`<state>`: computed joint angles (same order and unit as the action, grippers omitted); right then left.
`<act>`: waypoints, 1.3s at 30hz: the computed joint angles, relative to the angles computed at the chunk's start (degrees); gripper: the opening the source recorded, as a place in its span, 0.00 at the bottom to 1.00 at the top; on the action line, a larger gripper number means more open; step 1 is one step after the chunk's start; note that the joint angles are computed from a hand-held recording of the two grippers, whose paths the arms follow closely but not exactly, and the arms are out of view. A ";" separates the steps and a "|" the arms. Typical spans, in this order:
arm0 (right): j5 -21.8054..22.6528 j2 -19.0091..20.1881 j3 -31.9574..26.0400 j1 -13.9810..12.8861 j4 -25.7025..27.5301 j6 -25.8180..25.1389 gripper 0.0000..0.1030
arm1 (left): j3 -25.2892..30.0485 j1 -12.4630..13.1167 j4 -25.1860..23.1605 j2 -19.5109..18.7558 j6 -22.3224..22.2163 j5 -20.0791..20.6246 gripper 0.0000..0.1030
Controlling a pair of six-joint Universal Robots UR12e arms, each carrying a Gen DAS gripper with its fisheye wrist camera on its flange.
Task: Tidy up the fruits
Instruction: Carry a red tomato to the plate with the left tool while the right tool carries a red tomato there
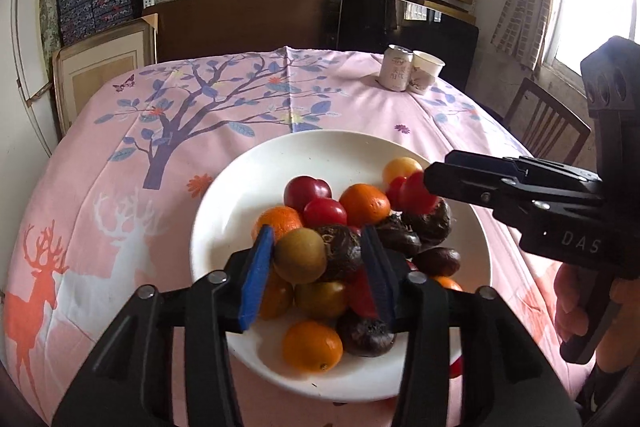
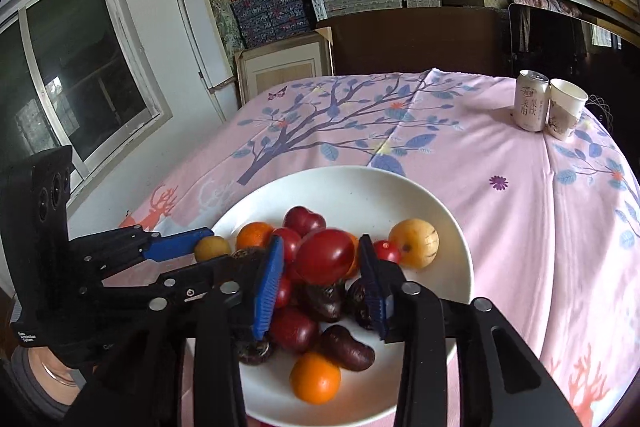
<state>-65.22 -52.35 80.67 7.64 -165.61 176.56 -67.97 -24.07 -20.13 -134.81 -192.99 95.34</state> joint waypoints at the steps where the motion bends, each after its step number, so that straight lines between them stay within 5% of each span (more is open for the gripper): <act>1: 0.88 -0.19 0.49 -0.22 -0.08 0.51 0.43 | -0.57 0.11 0.71 0.27 -0.27 -0.52 0.51; 10: 6.47 -5.45 13.69 -3.48 -7.30 2.76 0.44 | -9.31 -2.92 1.54 4.35 9.38 1.14 0.57; 18: 9.46 -6.38 19.04 -5.21 -13.00 6.59 0.46 | -8.21 -5.83 -1.85 2.77 11.96 7.19 0.65; 21: 10.30 -6.15 19.12 -5.59 -13.56 7.99 0.46 | -8.43 -5.80 -3.13 3.20 10.57 6.26 0.47; 24: 11.46 -5.98 19.22 -5.88 -14.46 8.71 0.46 | -8.85 -6.08 -3.61 3.34 9.73 7.25 0.44; 28: 11.14 -6.13 19.17 -5.58 -13.87 7.38 0.46 | -7.20 -5.78 -5.56 2.12 7.83 6.59 0.43; 31: 10.71 -6.26 19.29 -5.44 -13.80 6.84 0.46 | -6.34 -4.97 -6.12 1.68 5.50 2.93 0.29; 33: 10.49 -6.35 19.13 -5.35 -12.51 5.89 0.46 | -6.36 -5.10 -5.72 1.61 5.45 3.18 0.28; 39: 5.03 -7.52 17.34 -2.15 -0.12 -8.64 0.46 | -11.01 -5.16 -0.61 4.55 5.61 3.53 0.28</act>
